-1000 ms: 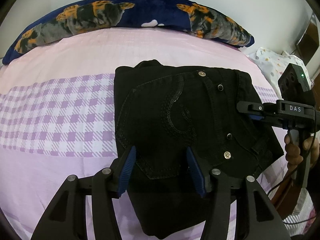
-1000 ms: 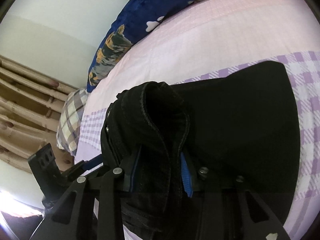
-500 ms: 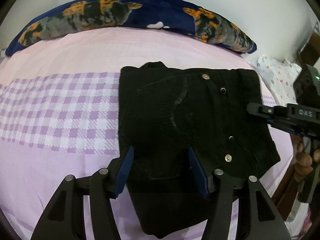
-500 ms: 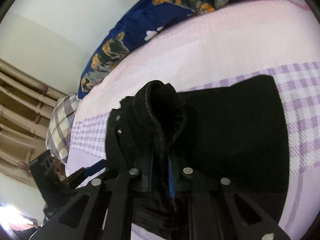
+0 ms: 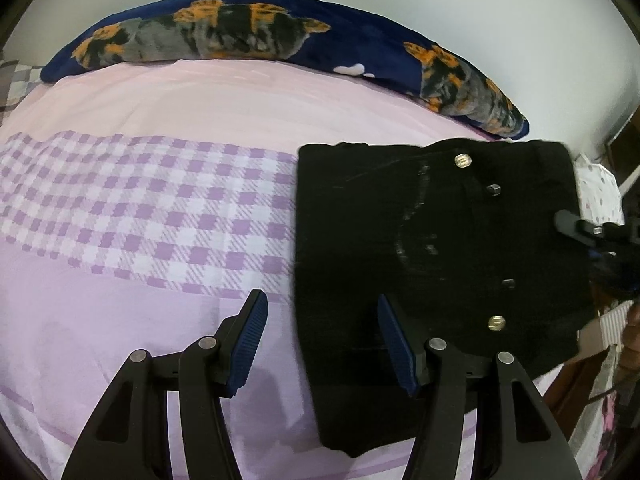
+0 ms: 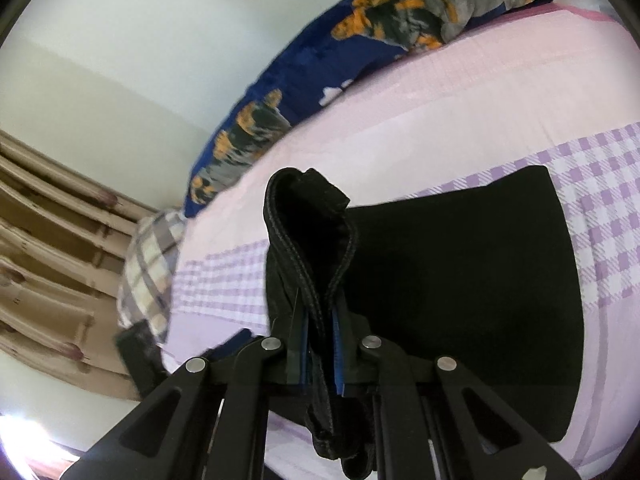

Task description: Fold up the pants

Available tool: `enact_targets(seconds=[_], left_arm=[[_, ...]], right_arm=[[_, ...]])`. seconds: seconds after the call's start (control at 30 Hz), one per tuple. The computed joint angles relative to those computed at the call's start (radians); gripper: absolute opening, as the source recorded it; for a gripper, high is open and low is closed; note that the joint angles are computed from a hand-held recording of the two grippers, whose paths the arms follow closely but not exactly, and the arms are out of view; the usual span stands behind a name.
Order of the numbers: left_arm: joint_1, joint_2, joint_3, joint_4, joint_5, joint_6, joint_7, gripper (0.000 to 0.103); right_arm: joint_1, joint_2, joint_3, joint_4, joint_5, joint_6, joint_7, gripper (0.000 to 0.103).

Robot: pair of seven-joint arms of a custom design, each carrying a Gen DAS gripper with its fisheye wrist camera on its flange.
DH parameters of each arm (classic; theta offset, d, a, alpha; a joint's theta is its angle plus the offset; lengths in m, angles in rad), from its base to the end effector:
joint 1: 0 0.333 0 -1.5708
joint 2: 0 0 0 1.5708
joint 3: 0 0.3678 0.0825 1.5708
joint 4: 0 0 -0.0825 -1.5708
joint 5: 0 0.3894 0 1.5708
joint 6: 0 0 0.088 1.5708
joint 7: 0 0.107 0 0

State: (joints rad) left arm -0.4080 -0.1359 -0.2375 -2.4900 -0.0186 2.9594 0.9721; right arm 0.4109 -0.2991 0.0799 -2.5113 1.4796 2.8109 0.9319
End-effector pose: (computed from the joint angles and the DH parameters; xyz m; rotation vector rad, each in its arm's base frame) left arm 0.3983 -0.3018 0.4524 -2.0065 2.0829 -0.8799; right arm 0.4087 0.1655 0.4685 -1.4238 1.7023 0.2069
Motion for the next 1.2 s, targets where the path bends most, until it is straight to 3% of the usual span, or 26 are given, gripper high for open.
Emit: enact_targets(seconds=[0.63,0.83,1.07,1.2], left_arm=[[0.012,0.087,-0.048,0.116,0.123,-0.015,0.005,0.058],[-0.008,0.120,-0.062,0.147,0.056,-0.018,0.102,0.058],[-0.021,0.154,-0.086,0.170,0.042,-0.060,0.188,0.058],[-0.018,0.175,-0.095,0.183,0.009,-0.081,0.221,0.058]], right_arm=[[-0.047,-0.049,-0.066,-0.066,-0.084,0.075,0.085,0.009],[-0.080,-0.004,-0.072,-0.098,-0.149,0.093,0.153,0.009],[-0.091,0.045,-0.076,-0.103,-0.096,0.119,0.096,0.009],[-0.107,0.029,-0.042,-0.124,-0.221,0.153,0.220,0.024]])
